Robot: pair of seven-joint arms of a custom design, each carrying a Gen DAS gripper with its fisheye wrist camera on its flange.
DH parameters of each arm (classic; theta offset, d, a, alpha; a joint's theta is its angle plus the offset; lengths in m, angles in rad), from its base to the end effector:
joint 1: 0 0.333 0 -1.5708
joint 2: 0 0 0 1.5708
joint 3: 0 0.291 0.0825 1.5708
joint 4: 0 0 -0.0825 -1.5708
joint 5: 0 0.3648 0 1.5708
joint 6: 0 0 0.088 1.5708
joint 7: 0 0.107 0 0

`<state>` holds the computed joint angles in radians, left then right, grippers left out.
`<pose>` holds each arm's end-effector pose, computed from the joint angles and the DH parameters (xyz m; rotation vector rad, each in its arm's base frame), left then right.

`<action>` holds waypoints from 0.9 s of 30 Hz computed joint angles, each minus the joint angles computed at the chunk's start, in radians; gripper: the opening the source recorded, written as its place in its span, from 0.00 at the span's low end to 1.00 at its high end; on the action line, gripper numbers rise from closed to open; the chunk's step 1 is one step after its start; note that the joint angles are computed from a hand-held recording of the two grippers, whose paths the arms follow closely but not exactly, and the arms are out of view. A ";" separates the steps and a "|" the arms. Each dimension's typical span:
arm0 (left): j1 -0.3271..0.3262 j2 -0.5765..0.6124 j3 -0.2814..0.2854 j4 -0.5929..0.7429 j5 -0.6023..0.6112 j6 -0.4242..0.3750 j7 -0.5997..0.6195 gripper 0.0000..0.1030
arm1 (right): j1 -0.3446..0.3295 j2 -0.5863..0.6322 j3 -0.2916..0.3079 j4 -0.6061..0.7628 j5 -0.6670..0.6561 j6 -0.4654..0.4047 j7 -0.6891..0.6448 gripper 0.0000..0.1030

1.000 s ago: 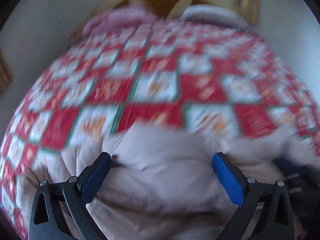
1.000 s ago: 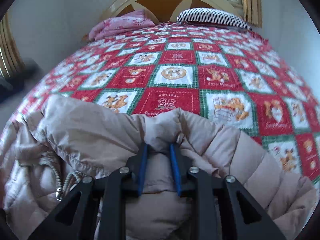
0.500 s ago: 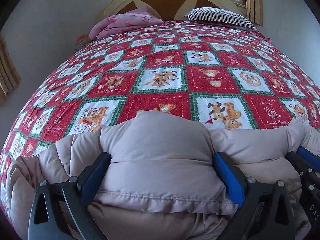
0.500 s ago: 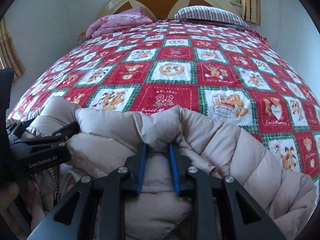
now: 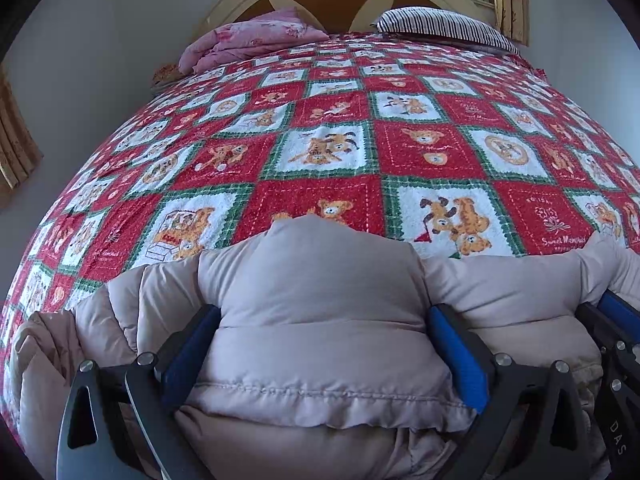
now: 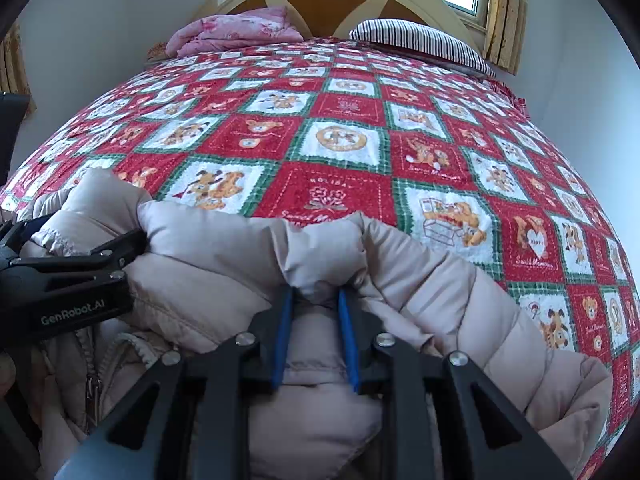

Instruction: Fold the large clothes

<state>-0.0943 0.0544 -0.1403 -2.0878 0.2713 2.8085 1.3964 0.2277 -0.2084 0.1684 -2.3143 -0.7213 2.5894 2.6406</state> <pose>0.5652 -0.1472 0.4604 -1.5439 2.0577 -0.6209 0.4574 0.2076 0.4599 -1.7230 1.9721 -0.7769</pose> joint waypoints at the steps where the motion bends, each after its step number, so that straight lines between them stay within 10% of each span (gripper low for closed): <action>1: -0.001 0.002 0.000 0.002 0.002 -0.004 -0.001 0.99 | 0.000 0.003 0.002 0.004 -0.002 -0.006 -0.002 0.25; 27: -0.006 0.012 0.004 0.017 0.059 -0.024 -0.040 0.99 | 0.026 0.027 -0.007 0.036 -0.020 -0.052 -0.005 0.25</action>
